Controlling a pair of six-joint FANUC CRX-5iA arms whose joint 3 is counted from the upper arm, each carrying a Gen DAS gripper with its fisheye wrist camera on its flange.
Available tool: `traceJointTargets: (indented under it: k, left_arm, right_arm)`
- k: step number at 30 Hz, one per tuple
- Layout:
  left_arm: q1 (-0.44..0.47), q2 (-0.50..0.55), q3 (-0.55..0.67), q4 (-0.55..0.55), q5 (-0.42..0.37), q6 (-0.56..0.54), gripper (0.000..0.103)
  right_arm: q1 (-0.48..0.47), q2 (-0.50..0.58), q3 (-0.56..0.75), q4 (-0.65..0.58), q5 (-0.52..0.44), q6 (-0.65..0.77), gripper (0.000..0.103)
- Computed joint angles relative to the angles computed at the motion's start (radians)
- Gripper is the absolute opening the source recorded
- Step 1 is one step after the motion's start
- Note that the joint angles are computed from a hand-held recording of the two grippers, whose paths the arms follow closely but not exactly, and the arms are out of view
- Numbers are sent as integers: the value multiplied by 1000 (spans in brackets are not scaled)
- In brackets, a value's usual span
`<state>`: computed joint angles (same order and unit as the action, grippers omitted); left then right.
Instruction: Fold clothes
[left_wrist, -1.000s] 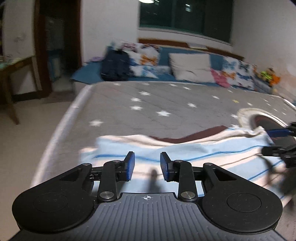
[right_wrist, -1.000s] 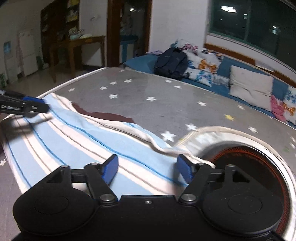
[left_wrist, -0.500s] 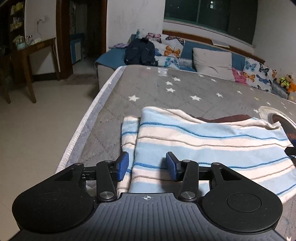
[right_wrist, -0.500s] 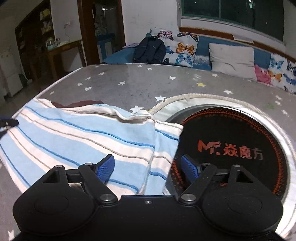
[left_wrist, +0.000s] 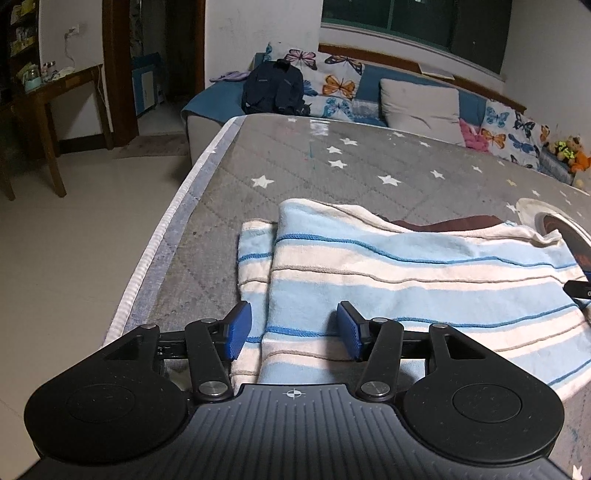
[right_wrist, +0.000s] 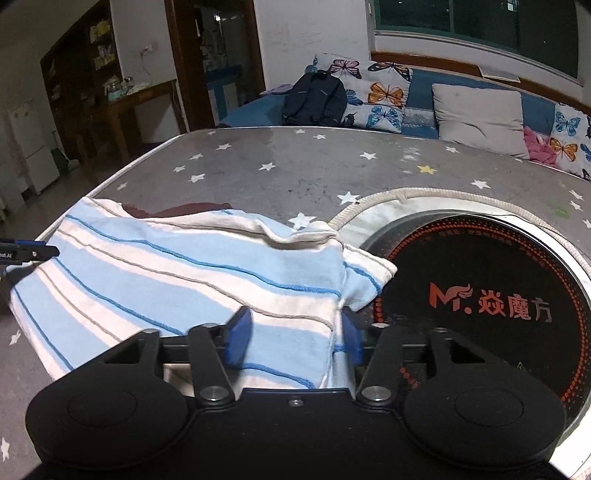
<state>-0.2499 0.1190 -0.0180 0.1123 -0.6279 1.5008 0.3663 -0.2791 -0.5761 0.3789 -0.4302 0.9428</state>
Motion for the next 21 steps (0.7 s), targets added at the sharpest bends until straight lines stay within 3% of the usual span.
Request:
traceJointTargets:
  k: [5, 7, 9, 10, 11, 13, 15, 17, 21]
  left_arm:
    - [-2, 4, 9, -15, -5, 27, 54]
    - [-11, 2, 11, -52, 1, 61, 58]
    - [-22, 7, 27, -105, -8, 113, 68]
    - [-23, 9, 30, -111, -9, 128, 67]
    - [-18, 9, 23, -91, -3, 117, 65]
    - [1, 9, -1, 15, 12, 28, 49]
    - [6, 14, 1, 56, 1, -11, 32]
    - [8, 16, 8, 66, -10, -16, 21]
    - [14, -9, -19, 115, 26, -40, 13]
  right_arm:
    - [6, 1, -3, 20, -5, -12, 46]
    - [8, 4, 0, 18, -9, -11, 46]
    - [11, 5, 3, 15, -14, -10, 46]
    - [14, 6, 3, 20, -16, -16, 46]
    - [17, 5, 1, 29, -18, -25, 46]
    - [33, 1, -15, 92, -21, -73, 41]
    - [49, -7, -34, 167, -23, -119, 24]
    - [59, -14, -47, 226, -30, -150, 18]
    - [74, -30, -57, 324, -44, -182, 16]
